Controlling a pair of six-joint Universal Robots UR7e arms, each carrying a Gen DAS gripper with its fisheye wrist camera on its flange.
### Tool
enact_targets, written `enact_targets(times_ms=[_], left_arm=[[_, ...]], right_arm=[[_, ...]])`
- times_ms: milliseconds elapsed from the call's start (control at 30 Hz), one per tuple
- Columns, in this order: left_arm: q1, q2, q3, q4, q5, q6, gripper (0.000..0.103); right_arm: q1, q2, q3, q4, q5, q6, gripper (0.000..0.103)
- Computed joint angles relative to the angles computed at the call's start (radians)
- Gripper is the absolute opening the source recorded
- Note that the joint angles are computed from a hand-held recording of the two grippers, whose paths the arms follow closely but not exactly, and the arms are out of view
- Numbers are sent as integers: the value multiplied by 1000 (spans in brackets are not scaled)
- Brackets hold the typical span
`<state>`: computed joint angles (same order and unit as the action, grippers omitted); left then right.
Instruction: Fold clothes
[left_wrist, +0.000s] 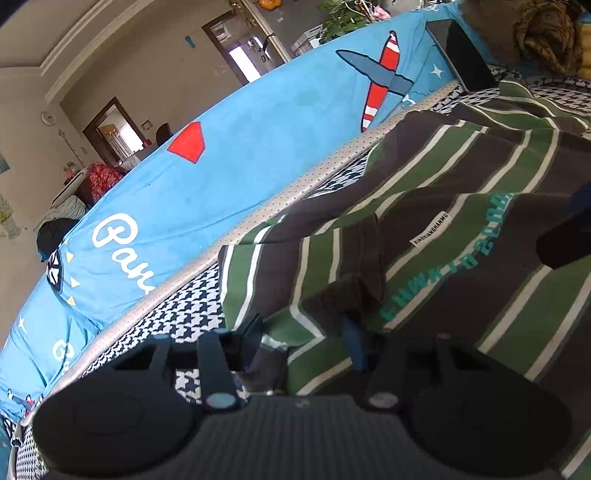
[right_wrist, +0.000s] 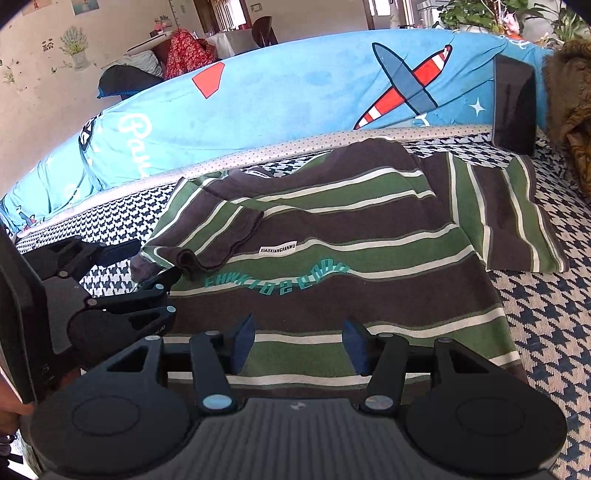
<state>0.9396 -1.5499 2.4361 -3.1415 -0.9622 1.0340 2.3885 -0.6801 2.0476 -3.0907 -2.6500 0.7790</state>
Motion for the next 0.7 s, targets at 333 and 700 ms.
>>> enact_targets(times_ms=[333, 700], left_arm=[[16, -2, 5, -34, -75, 121, 86], [29, 4, -41, 112, -85, 45, 50]], right_arm=[[-11, 0, 2, -33, 14, 12, 52], [-18, 2, 1, -58, 32, 28, 52]])
